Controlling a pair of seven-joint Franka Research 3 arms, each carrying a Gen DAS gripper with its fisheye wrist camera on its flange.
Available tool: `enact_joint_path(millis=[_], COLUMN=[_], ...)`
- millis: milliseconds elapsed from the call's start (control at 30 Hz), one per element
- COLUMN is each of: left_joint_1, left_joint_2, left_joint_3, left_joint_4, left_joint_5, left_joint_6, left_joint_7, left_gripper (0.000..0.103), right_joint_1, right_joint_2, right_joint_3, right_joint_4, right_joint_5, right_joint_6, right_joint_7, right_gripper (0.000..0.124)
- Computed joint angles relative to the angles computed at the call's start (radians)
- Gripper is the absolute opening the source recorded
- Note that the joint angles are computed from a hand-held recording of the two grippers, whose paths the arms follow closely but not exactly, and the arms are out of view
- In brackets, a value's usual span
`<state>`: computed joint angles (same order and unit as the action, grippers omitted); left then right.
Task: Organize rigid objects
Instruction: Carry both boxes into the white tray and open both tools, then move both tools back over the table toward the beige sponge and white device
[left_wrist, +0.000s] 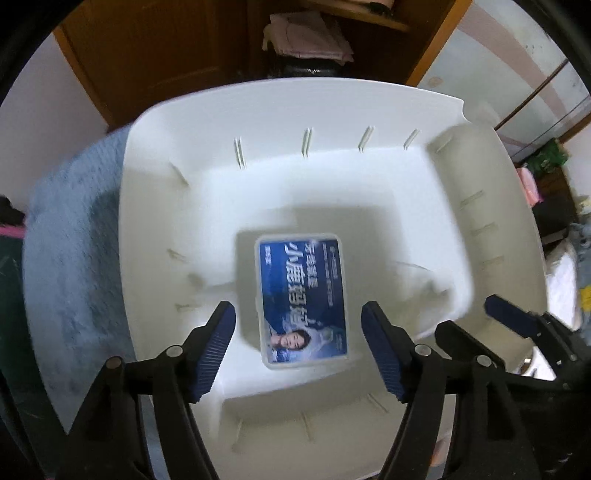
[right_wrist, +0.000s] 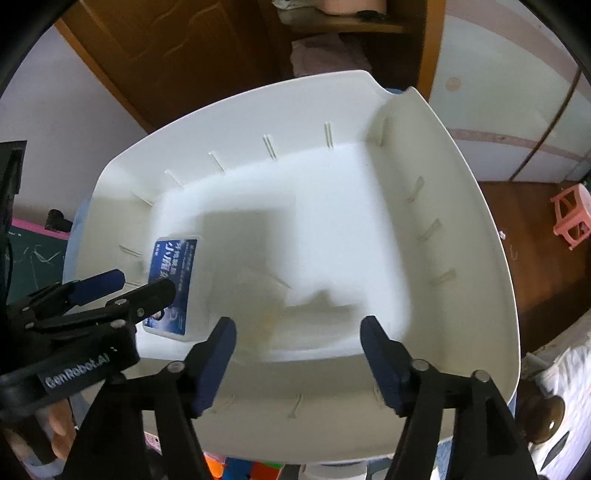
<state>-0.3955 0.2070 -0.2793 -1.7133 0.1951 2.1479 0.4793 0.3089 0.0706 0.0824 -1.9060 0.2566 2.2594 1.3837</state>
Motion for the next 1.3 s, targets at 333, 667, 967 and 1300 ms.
enact_joint_path(millis=[333, 667, 967, 1300], left_joint_1=[-0.008, -0.038, -0.085, -0.164], left_joint_2=[-0.12, -0.253, -0.313, -0.308], left_joint_3=[-0.017, -0.05, -0.113, -0.153], left_joint_4=[-0.092, -0.131, -0.154, -0.198], left_joint_5=[0.023, 0.147, 0.216, 0.162], left_joint_6=[0.07, 0.042, -0.062, -0.078], left_joint_7=[0.011, -0.106, -0.262, -0.327], left_gripper=[0.074, 0.074, 0.074, 0.074], right_joint_1=[0.013, 0.013, -0.001, -0.054], right_joint_2=[-0.19, -0.393, -0.558, -0.704], right_joint_3=[0.015, 0.0, -0.048, -0.071], right_joint_4=[-0.156, -0.27, -0.367, -0.509], right_joint_5=[-0.017, 0.054, 0.156, 0.165], right_joint_6=[0.089, 0.105, 0.014, -0.081], right_joint_7=[0.024, -0.035, -0.136, -0.197], right_gripper=[0.073, 0.073, 0.073, 0.073])
